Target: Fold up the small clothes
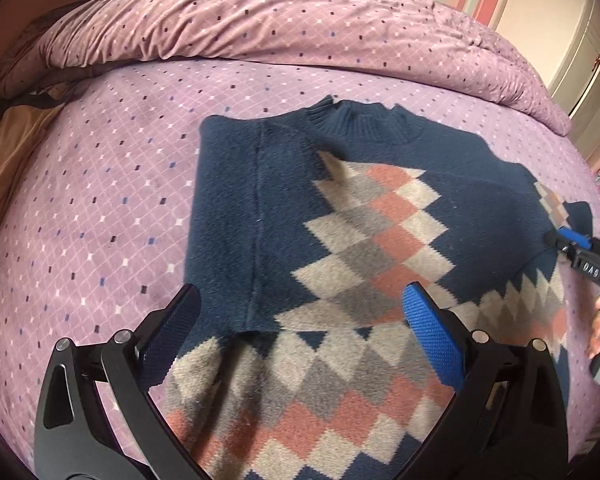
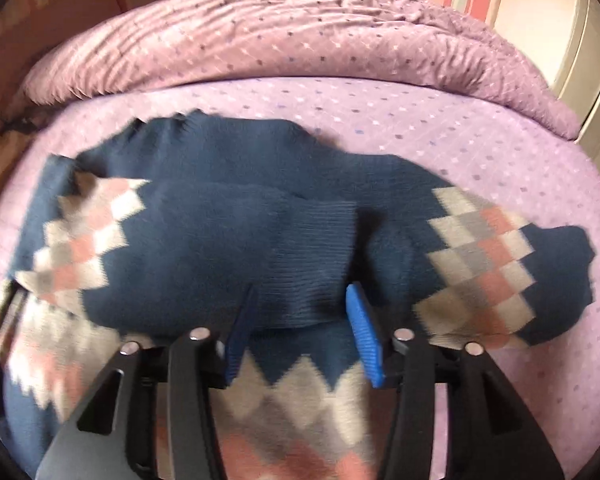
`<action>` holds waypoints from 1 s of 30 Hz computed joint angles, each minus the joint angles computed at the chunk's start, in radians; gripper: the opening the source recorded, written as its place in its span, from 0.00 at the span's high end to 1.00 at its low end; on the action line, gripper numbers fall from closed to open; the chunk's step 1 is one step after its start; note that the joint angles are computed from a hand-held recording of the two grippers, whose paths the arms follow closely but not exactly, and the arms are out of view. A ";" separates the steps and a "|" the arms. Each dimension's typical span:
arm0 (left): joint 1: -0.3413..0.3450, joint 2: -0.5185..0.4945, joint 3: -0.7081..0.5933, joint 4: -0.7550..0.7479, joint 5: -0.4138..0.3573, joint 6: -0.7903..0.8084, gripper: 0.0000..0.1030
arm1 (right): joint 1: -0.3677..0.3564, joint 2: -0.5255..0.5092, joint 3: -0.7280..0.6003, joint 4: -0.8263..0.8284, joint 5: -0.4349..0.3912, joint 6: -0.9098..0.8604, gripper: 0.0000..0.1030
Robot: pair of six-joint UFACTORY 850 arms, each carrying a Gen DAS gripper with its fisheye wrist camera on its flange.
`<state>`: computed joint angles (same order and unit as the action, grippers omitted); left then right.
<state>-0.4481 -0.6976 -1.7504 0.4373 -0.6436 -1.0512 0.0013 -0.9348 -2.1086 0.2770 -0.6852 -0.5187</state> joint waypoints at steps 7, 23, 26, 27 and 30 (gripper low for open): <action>-0.006 -0.019 -0.038 -0.004 -0.003 0.010 0.03 | 0.011 -0.053 -0.011 -0.001 -0.038 0.000 0.45; -0.048 -0.247 -0.435 -0.103 -0.134 0.196 0.03 | -0.115 -0.018 -0.068 0.203 -0.071 -0.100 0.06; -0.053 -0.311 -0.539 -0.146 -0.151 0.227 0.03 | -0.162 -0.035 -0.099 0.149 -0.026 -0.029 0.02; -0.057 -0.346 -0.598 -0.150 -0.172 0.233 0.03 | -0.173 -0.048 -0.120 0.124 -0.029 0.006 0.02; -0.067 -0.437 -0.748 -0.159 -0.227 0.255 0.03 | -0.225 -0.092 -0.173 0.073 -0.013 0.120 0.02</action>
